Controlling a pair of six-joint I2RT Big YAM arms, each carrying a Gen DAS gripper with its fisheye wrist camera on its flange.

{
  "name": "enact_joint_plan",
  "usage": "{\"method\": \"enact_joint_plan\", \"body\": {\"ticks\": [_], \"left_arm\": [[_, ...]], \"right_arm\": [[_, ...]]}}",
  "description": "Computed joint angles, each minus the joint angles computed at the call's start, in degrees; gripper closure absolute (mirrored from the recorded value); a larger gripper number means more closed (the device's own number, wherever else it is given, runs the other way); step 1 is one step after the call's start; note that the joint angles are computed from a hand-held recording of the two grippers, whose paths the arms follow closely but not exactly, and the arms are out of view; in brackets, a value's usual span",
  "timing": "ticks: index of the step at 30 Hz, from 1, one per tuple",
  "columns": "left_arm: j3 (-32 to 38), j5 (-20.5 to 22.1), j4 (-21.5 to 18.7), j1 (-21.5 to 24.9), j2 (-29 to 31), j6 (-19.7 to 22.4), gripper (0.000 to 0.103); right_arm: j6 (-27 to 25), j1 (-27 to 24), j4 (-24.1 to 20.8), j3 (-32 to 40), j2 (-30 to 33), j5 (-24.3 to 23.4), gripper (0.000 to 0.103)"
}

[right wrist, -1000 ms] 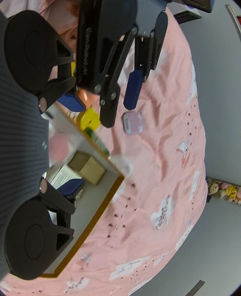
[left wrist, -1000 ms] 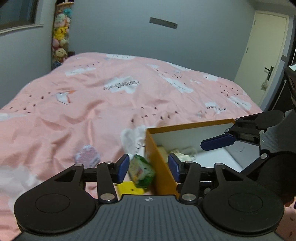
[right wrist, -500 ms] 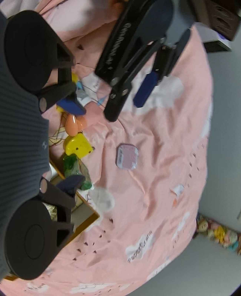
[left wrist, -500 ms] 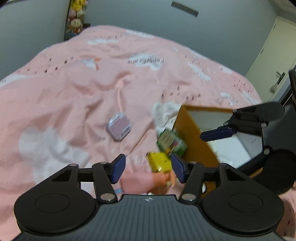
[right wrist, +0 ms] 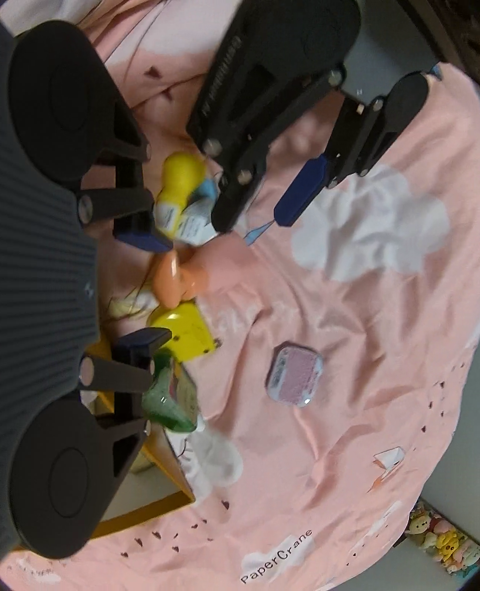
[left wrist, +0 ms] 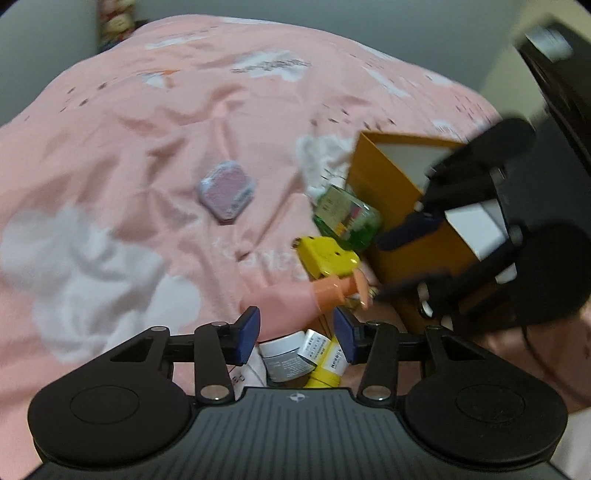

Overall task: Organize rigid objects
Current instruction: 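Move both tools out of the box toward the items on the bed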

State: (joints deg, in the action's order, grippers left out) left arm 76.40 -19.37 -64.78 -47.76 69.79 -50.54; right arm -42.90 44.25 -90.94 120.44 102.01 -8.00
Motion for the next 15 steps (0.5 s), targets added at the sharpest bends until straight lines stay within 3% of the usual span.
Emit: {"method": "enact_joint_plan", "body": {"ticks": [1,6,15], "left_arm": [[0.13,0.19,0.44,0.03,0.55,1.14,0.049],[0.64,-0.52,1.81,-0.27,2.85,6.82,0.049],[4.17,-5.61,-1.18,-2.30,8.54,17.76,0.048]], "right_arm": [[-0.36,-0.18,-0.63,0.72,0.54,0.52,0.078],[-0.68,-1.10,-3.55,3.90,3.20,1.47,0.088],[-0.68,-1.05,-3.50,5.04,4.74,0.18,0.088]]}}
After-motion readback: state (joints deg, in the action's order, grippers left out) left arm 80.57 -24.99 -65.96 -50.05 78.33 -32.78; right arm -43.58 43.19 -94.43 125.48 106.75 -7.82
